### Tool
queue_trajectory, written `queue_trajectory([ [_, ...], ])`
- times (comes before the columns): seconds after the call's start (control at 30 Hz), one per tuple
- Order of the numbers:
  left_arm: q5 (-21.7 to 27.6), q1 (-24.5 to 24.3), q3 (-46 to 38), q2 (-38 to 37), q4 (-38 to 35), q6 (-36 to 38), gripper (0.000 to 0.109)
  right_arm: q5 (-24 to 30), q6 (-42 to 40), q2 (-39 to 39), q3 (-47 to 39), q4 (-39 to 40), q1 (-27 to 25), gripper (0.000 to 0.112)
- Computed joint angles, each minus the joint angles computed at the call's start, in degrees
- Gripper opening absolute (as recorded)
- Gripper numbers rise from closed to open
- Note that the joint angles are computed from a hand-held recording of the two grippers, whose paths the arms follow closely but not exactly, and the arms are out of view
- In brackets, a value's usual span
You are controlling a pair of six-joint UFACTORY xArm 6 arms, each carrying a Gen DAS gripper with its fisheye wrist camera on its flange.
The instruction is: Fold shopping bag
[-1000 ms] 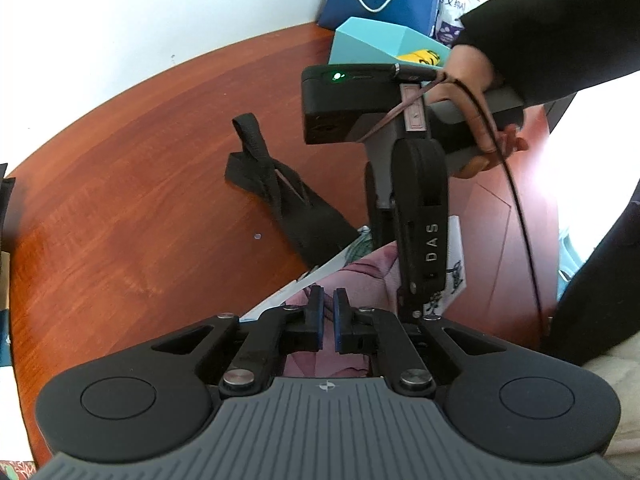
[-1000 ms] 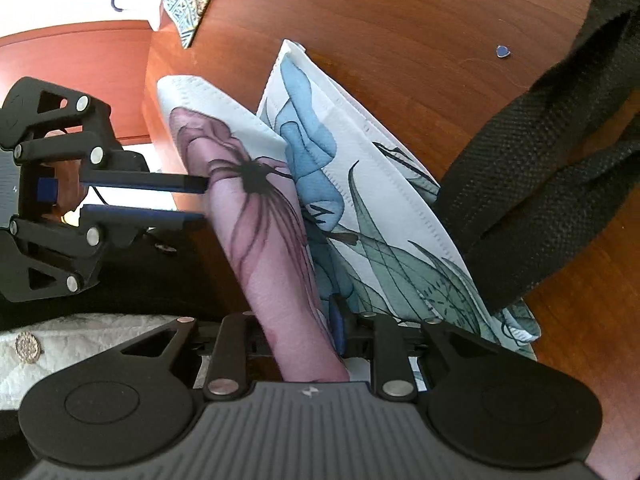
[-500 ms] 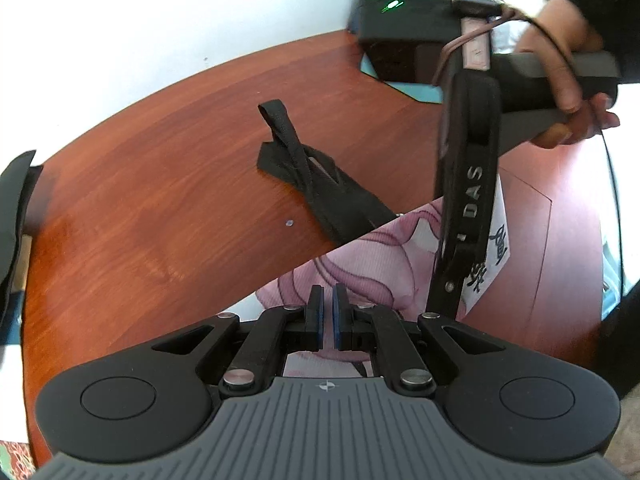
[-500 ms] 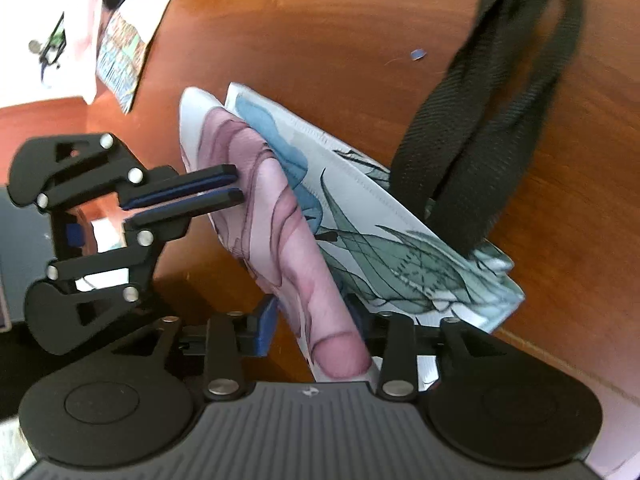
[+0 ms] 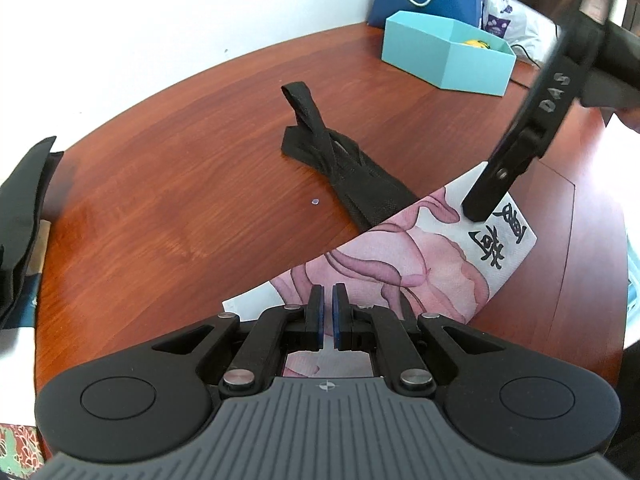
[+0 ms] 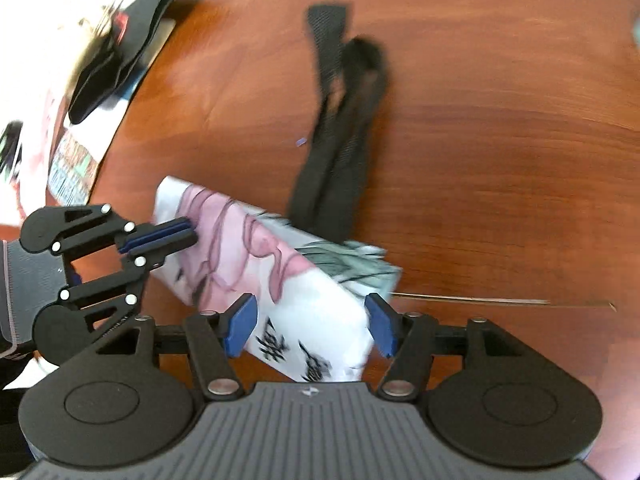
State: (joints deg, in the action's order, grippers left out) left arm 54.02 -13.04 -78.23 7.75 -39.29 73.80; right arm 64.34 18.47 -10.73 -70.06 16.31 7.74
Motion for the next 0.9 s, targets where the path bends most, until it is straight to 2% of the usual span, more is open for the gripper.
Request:
queue_trajectory([
  [0.13, -0.3, 0.1, 0.0, 0.2, -0.4, -1.1, 0.006, -4.5, 5.5, -7.8, 7.3, -5.9, 0.0, 0.066],
  [0.23, -0.7, 0.3, 0.4, 0.2, -1.3, -2.3, 0.006, -8.2, 9.9, -10.6, 11.5, -8.5, 1.8, 0.066],
  [0.3, -1.1, 0.2, 0.4, 0.3, -1.3, -3.1, 0.006, -11.5, 13.2, -10.5, 13.2, -10.2, 3.7, 0.061],
  [0.37, -1.8, -0.2, 0.7, 0.1, -0.7, -4.4, 0.006, -15.7, 13.7, -11.9, 16.2, -9.4, 3.8, 0.035],
  [0.43, -1.9, -0.2, 0.6, 0.1, -0.4, -5.5, 0.006, -19.0, 13.0, -11.9, 17.5, -8.7, 3.8, 0.027],
  [0.5, -1.8, -0.2, 0.6, 0.2, -0.3, -6.4, 0.006, -20.4, 12.1, -11.8, 18.0, -8.6, 3.7, 0.027],
  [0.6, -1.8, -0.1, 0.5, 0.4, -0.4, -8.6, 0.006, -22.9, 5.1, -12.4, 19.4, -4.0, 2.3, 0.032],
  [0.63, -2.3, -0.3, 0.7, 0.3, -0.2, -9.5, 0.006, -23.1, 0.0, -12.1, 19.7, 0.6, 1.0, 0.036],
  [0.7, -4.1, -1.0, 1.9, -0.5, 0.4, -10.1, 0.006, -22.2, -6.9, -11.5, 19.8, 7.3, -1.3, 0.036],
  [0.73, -5.1, -1.4, 2.6, -1.0, 0.7, -10.3, 0.006, -21.4, -11.8, -10.6, 19.5, 11.6, -2.8, 0.040],
  [0.77, -6.2, -1.8, 3.3, -1.4, 1.2, -11.0, 0.006, -20.8, -14.6, -10.0, 19.3, 13.9, -3.7, 0.043],
  [0.9, -8.5, -2.7, 4.7, -2.3, 2.2, -14.9, 0.006, -19.0, -22.8, -7.3, 17.8, 20.4, -6.0, 0.042],
])
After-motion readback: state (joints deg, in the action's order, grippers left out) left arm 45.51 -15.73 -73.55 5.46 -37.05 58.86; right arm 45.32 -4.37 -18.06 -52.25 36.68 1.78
